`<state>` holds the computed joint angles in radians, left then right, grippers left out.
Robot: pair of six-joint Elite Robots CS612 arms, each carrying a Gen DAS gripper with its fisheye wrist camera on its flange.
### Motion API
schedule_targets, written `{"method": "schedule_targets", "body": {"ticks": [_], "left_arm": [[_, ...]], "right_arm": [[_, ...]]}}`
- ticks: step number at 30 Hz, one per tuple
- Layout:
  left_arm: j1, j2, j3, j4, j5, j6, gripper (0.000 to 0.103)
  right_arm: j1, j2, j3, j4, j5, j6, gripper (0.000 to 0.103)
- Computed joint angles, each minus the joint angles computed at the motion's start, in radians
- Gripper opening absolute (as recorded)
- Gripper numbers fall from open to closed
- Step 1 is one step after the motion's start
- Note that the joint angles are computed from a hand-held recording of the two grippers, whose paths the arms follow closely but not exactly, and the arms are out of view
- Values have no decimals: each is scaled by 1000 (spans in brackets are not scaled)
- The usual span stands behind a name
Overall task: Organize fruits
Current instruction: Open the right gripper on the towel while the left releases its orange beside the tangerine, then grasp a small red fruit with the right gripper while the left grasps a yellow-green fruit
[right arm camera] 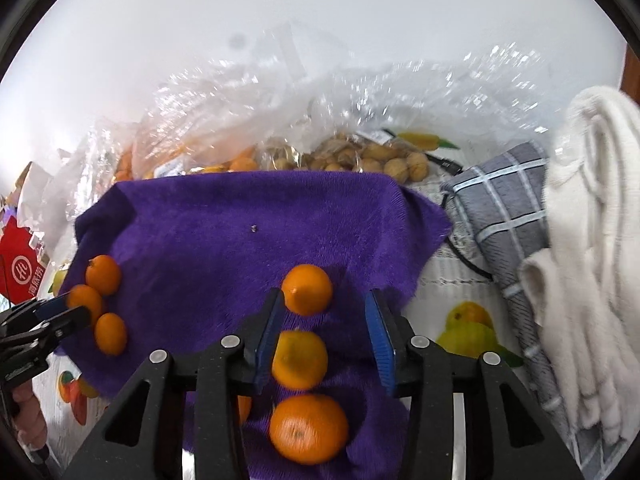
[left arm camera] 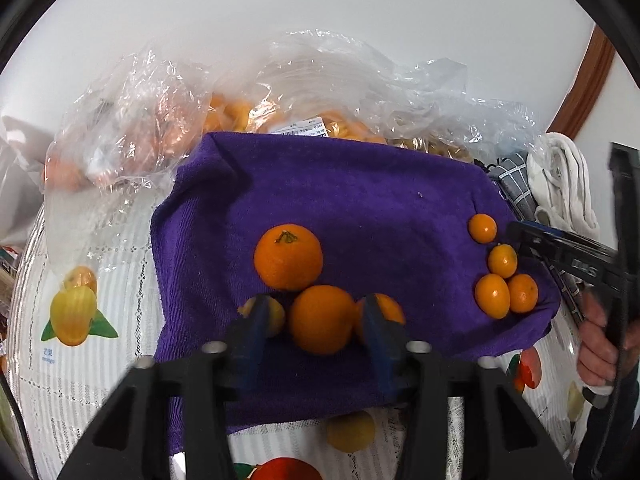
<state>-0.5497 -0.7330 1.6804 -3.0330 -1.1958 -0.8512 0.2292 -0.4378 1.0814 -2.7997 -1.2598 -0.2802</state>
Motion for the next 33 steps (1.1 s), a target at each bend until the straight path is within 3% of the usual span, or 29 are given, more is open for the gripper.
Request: {"method": "schedule_targets", "body": {"ticks": [8, 16, 19, 23, 29, 33], "left_arm": [[-9, -48, 82, -96, 11, -53, 59], [-51, -121, 192, -70, 108, -122, 61], [-62, -130, 223, -55, 124, -154, 61], [-79, -140, 263, -29, 147, -205, 61], [-93, -145, 303, 9, 146, -248, 61], [-95, -143, 328, -19, 128, -263, 61]], "right_arm": [[-5, -89, 163, -124, 3, -11, 46], [8, -144, 281, -184, 25, -14, 46], [20, -152, 312, -202, 16, -27, 46], [34, -163, 352, -207, 29, -34, 38], [56, -161, 370, -196, 48, -55, 38], [72, -153, 367, -183, 50, -74, 38]]}}
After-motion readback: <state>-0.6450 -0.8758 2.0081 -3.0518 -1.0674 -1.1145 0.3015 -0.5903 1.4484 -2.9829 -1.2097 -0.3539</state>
